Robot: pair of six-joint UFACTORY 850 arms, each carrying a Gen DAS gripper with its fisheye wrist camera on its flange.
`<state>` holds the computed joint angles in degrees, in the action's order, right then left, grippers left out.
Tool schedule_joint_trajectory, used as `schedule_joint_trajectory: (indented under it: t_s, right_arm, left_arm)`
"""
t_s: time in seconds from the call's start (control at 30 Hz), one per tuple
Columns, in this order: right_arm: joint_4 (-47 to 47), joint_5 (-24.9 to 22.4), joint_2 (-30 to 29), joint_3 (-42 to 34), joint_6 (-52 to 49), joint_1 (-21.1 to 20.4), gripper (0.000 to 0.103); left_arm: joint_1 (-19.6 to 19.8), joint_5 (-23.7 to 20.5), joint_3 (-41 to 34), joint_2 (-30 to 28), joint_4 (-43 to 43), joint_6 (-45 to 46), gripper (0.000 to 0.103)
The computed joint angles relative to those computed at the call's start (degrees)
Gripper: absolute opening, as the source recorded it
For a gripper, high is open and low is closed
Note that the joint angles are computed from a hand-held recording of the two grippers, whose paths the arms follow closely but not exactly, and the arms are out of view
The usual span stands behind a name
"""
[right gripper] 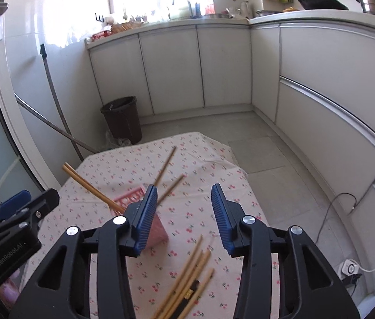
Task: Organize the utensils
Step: 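Withdraw both grippers from the basket back toward the chopstick bundle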
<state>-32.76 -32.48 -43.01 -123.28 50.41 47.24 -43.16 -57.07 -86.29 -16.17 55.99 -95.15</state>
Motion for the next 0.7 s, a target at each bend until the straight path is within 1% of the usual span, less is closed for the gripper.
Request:
schedule_joint_trajectory:
  t_s: [0.07,0.13,0.2,0.27,0.33,0.4,0.53,0.67,0.7]
  right_arm:
    - [-2.1,-0.2,1.2,2.6,1.9,0.2,0.05]
    - [-3.9,-0.5,2.2,4.5,3.9,0.4,0.053]
    - [-5.0,-1.2,2.7,5.7,5.1,0.6,0.055]
    - [-5.1,-1.8,3.6,7.7,6.0,0.6,0.063]
    - [-4.7,-2.5,4.2,9.1,6.8,0.5,0.067]
    - [-4.0,-2.6,4.8,10.6,7.0,0.2,0.075]
    - [-3.6,-3.6,5.2,11.9,7.4,0.0,0.078]
    - [-1.5,-4.9,5.4,12.3,6.8,-0.5,0.088]
    - [0.2,-5.3,5.4,12.3,5.6,-0.7,0.088]
  left_arm:
    - [-0.4,-0.3,0.3,-0.1,-0.2,-0.1,0.07]
    - [-0.8,-0.6,0.6,-0.2,-0.6,-0.3,0.076]
    - [-1.0,-0.8,1.1,-0.2,-1.2,-0.6,0.078]
    - [-1.2,-0.8,1.2,-0.4,-2.1,-0.3,0.08]
    - [-1.3,-0.8,1.3,-0.5,-3.0,0.0,0.086]
    - [-1.4,-0.6,1.6,-0.6,-3.7,0.1,0.089]
    - [-1.2,0.1,2.0,-0.8,-5.4,1.1,0.092]
    - [-1.0,1.0,1.9,-1.2,-7.5,2.9,0.095]
    - [-0.7,1.5,1.8,-1.4,-8.7,4.1,0.096]
